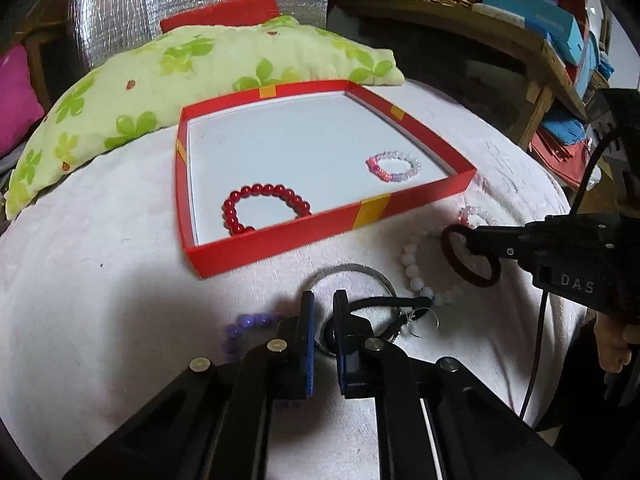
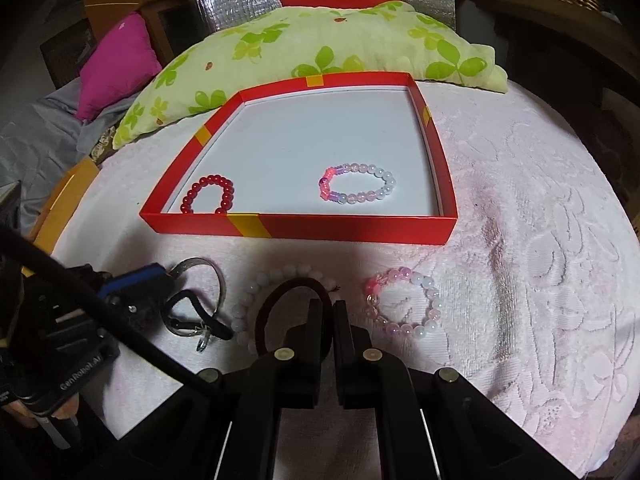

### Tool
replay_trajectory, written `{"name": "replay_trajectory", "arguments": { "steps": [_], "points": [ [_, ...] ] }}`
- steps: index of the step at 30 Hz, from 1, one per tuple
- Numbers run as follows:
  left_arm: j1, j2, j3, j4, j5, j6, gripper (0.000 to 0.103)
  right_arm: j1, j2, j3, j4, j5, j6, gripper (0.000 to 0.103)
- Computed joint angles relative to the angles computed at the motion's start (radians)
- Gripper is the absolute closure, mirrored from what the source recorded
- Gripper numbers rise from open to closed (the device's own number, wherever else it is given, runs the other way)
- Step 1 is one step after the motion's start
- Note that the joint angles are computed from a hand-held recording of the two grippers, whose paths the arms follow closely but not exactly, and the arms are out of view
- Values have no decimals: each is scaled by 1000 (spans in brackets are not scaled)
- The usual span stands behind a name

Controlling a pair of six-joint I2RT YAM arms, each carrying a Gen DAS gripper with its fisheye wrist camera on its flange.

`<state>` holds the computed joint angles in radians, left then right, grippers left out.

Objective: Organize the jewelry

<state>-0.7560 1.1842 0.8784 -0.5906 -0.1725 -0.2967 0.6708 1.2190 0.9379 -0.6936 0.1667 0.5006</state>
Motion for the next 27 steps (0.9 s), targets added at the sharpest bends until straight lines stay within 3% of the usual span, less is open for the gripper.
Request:
{"name": "replay_trajectory", "arguments": {
  "steps": [4,6,9,14,23,25,27],
  "points": [
    [-7,-9,3,9,14,5,87,0,7,1,-3,1,7,98],
    [-24,-13,3,16,20,4,64,4,13,2,-3,0,10,97],
    [-69,-10,3,27,-5,24,43,9,20,4,-1,1,9,97],
    [-98,43,13,39,3,44,33,-3,16,1,-7,-1,12,97],
    [-92,94,11,60,-5,69,33,-15,0,-4,-17,-4,13,97],
    [-90,76,0,75,-9,78,41,-15,-1,-4,-16,-4,13,97],
    [-80,69,1,71,-2,81,71,-14,-2,-5,-14,-5,14,97]
  ]
}}
